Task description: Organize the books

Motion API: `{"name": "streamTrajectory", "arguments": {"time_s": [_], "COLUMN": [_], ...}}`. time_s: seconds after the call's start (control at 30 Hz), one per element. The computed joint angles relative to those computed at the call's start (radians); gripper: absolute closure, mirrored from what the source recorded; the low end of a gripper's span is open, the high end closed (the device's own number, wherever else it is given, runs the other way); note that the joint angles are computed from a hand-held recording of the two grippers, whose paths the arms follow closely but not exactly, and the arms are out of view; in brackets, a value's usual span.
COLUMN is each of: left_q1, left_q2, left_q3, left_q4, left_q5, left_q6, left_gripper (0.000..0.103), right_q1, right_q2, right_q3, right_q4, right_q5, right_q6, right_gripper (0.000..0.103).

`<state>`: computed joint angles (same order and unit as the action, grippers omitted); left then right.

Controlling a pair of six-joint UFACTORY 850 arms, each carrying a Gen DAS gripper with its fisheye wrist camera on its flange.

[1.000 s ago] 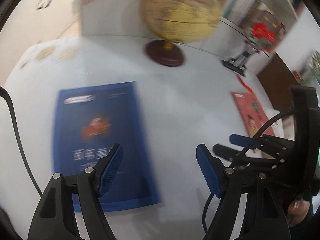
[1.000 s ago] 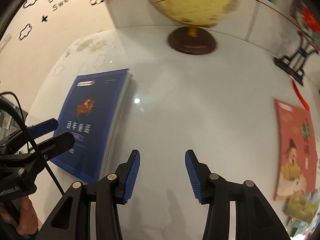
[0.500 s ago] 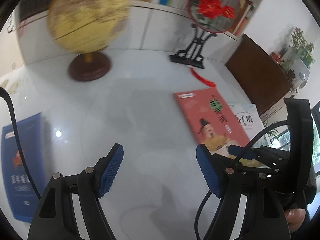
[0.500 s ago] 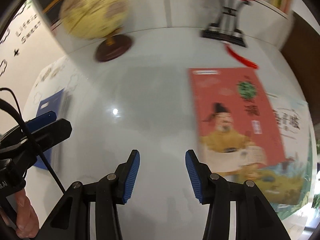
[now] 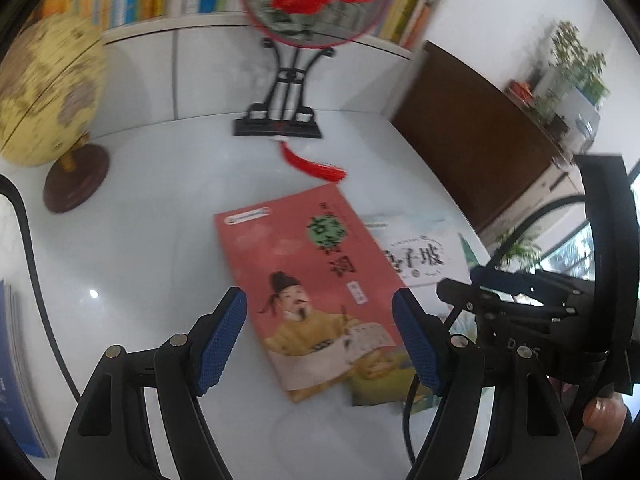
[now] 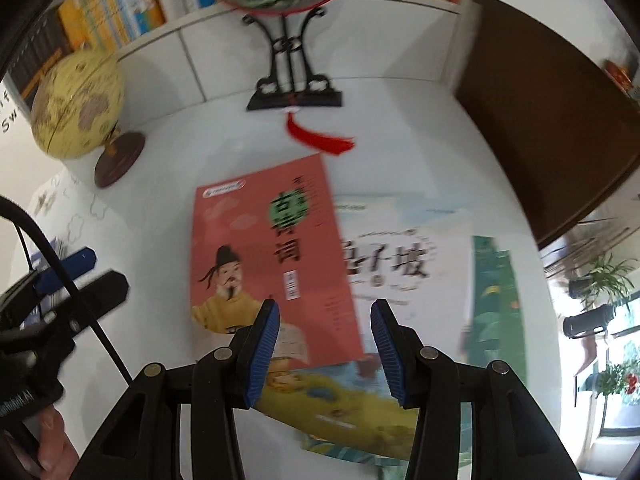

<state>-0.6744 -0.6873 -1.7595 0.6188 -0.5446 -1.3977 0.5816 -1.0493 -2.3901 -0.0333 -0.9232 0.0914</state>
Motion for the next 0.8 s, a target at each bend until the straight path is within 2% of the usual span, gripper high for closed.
{"name": "streamTrajectory", "arguments": {"time_s": [0.07, 0.23, 0.63, 0.8], "left_q1": [-0.005, -0.004, 0.019, 0.025], "left_q2": [-0.024, -0.028, 0.046, 0.06], "left_q3": [-0.044, -0.045, 0.068, 0.098], "left_q4": [-0.043, -0.096, -0.153, -0.143], "left_q5": [-0.023, -0.015, 0.103, 0.111], "left_q6": [0.059, 0.113, 0.141, 0.109], "left_gripper": [0.029, 0.029, 0.029, 0.029], "right_q1": [-0.01, -0.017, 0.024, 0.04], "right_q2": [0.004, 0.044, 0.084, 0.092], "right_q3": [-0.004, 0.064, 0.087, 0.092], "right_q4": [0.008, 0.012, -0.081, -0.11], "right_q5": [-0.006, 0.025, 0.003, 0.006], "right_q6": [-0.003, 0.016, 0.105, 0.144], "right_gripper": [0.057, 0.057, 0.057, 0.057]}}
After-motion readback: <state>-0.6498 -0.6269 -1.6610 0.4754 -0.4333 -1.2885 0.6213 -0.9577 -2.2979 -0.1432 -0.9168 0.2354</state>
